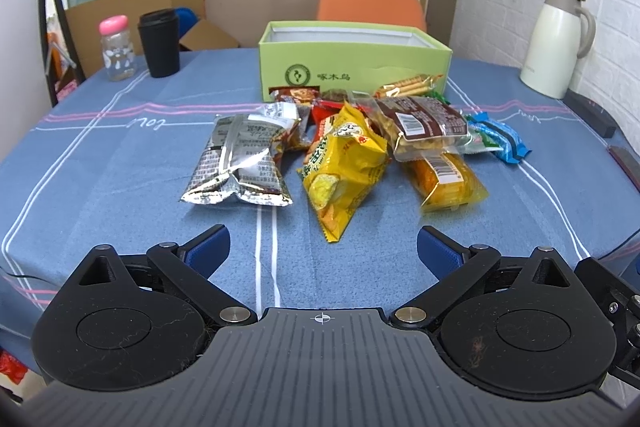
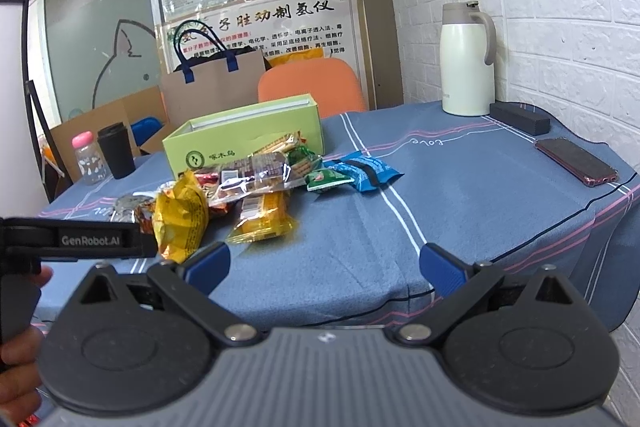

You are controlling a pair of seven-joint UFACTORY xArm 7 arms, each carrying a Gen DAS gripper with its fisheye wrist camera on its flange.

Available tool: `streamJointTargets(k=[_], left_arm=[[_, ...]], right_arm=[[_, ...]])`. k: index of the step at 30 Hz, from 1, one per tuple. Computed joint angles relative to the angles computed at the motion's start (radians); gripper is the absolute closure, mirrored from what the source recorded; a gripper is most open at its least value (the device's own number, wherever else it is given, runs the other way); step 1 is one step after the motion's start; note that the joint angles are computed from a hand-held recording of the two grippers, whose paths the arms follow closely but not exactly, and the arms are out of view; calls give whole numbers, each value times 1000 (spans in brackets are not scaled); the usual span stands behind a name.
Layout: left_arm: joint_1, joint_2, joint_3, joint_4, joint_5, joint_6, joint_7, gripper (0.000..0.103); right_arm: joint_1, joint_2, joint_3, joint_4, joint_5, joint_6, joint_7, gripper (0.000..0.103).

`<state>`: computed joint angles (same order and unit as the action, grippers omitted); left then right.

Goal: Organize snacks

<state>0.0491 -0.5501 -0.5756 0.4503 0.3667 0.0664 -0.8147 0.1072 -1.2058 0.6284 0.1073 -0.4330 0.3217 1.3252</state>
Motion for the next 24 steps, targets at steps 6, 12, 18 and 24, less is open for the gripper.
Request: streamJointTargets(k=[6,12,18,24], left_arm=[[3,-1,-1,-3,1,-2,-2,13],[-5,0,13,-11,-3,-3,3,13],[-6,5,16,-9,-4,-3,7,13],[-8,12,18,0,-3,0,11,12]], right_arm=[[-14,3,17,-1,-11,-32,3,3],[-31,-13,54,-1,-22,-61,8,3],[-44,24,65,13,-25,-79,-5,3],[-46,41,65,11,-19,-89,-15,3]])
